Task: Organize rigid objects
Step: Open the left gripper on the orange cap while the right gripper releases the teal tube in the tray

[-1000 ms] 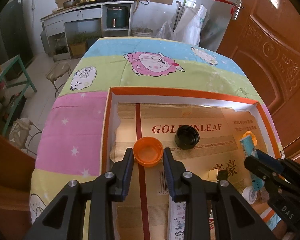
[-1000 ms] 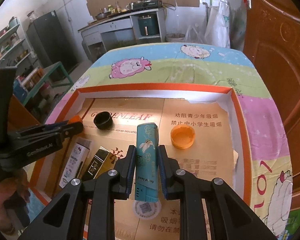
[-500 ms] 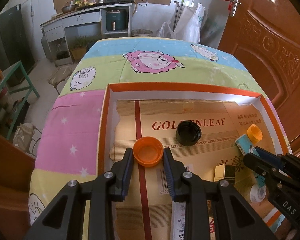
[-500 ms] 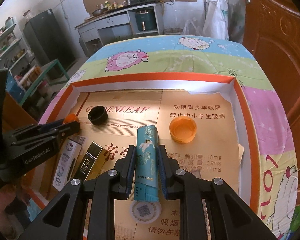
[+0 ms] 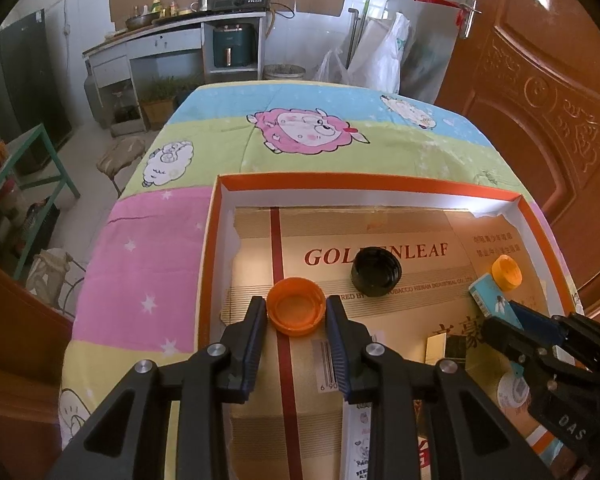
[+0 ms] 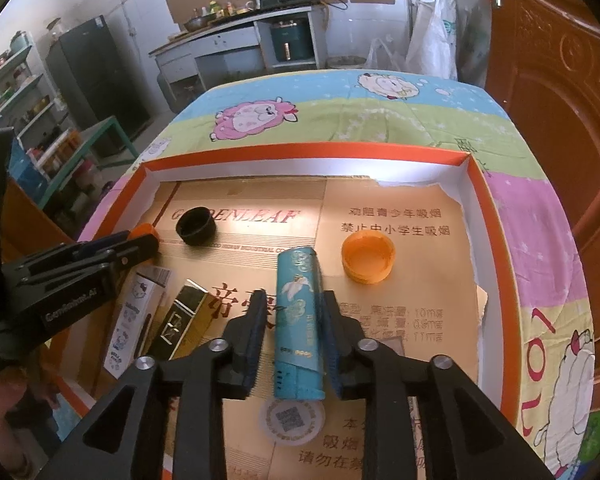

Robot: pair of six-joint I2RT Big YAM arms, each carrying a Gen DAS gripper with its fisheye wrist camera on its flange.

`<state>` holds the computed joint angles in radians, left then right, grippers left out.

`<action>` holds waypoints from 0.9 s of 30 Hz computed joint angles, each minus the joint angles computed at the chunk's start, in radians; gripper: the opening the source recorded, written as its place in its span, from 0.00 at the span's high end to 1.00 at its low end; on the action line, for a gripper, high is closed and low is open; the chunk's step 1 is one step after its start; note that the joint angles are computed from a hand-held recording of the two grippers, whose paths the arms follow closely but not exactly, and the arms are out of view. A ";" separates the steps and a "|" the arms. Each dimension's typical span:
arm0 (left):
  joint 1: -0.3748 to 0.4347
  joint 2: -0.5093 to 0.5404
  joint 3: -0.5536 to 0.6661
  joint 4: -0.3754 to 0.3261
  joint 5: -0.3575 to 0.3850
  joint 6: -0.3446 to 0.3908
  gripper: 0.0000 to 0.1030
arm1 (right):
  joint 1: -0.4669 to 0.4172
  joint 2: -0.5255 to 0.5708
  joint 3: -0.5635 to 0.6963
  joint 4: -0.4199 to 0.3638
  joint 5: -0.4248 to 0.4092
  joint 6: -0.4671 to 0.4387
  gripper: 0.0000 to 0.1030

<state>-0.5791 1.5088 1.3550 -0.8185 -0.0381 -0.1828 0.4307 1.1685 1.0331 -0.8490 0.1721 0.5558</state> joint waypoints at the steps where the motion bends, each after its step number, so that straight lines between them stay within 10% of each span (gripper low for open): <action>1: -0.002 -0.002 -0.001 0.002 -0.007 0.003 0.70 | 0.001 -0.002 -0.001 0.002 -0.003 -0.004 0.61; 27: -0.016 -0.044 -0.024 0.039 -0.026 0.006 0.53 | 0.047 -0.082 -0.024 -0.035 0.113 0.024 0.56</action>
